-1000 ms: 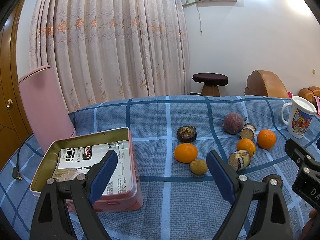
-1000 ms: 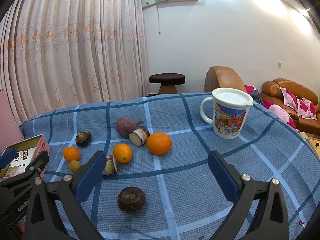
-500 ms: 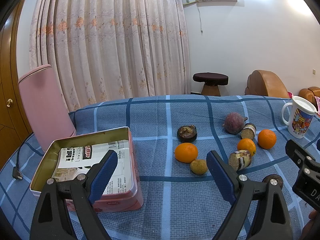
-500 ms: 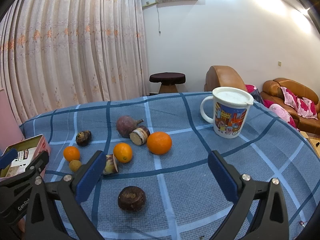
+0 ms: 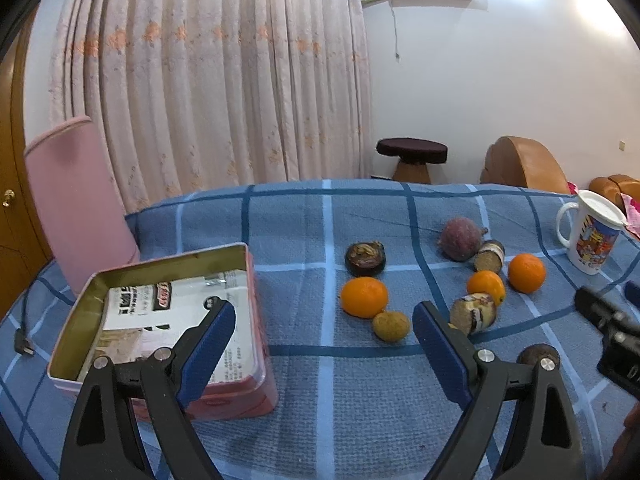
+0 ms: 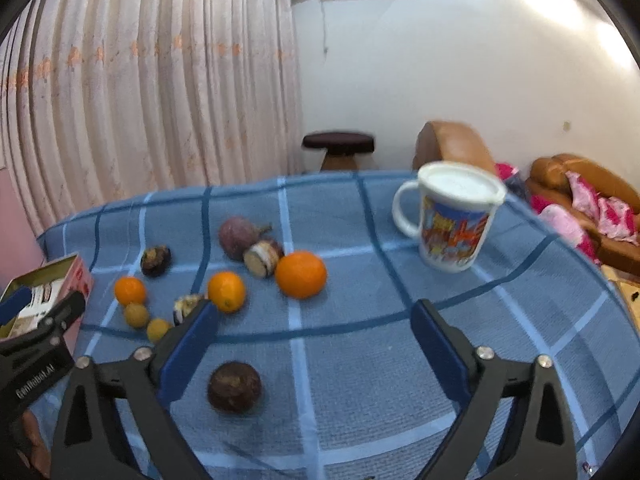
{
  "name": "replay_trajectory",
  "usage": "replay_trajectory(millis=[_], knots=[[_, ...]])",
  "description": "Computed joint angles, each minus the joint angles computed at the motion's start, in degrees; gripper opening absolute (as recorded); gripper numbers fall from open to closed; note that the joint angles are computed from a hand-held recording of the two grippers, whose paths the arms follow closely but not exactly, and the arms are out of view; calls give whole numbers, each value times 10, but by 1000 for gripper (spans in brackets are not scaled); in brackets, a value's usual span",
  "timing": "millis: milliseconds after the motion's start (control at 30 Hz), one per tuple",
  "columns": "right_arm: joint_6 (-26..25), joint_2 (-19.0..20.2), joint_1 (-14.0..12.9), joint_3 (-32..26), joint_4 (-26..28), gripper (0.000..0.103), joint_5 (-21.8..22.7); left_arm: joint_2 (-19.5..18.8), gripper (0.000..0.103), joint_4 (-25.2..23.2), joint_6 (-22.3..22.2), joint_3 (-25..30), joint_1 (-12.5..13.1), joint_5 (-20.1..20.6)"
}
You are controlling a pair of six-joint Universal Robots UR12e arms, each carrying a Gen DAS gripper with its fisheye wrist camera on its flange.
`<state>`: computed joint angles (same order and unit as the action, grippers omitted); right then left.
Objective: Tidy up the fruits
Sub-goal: 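Grasp the dark round fruit with the right gripper while the left gripper grasps a small yellow fruit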
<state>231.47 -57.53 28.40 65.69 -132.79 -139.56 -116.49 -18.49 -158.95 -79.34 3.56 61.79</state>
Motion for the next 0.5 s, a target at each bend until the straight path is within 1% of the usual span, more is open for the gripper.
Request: replay_trajectory(millis=[67,100,167,200,267,367,433,500], knots=[[-10,-7,-11,10,-4,84,68,2,91,-2,5,-2,-1,5],[-13,-8,-16,11,-3,83,104,2,91,-3,7,-1,-1,4],[-27,-8,-23,10,-10,76,159,3,91,-3,15,-3,-1,1],[-32,-6,-24,7,-7,75,174,4,91,-5,19,-3,-1,-1],[-34,-3,-25,3,3,75,183,5,91,-7,26,-4,-1,-4],[-43,-2,-27,2,-1,73,204,7,91,-11,34,-5,0,-15],[-55,-2,-27,0,2,72,214,7,91,-11,30,-5,1,-18],[-74,4,-25,-10,14,67,226,6,91,-18,25,-2,2,-19]])
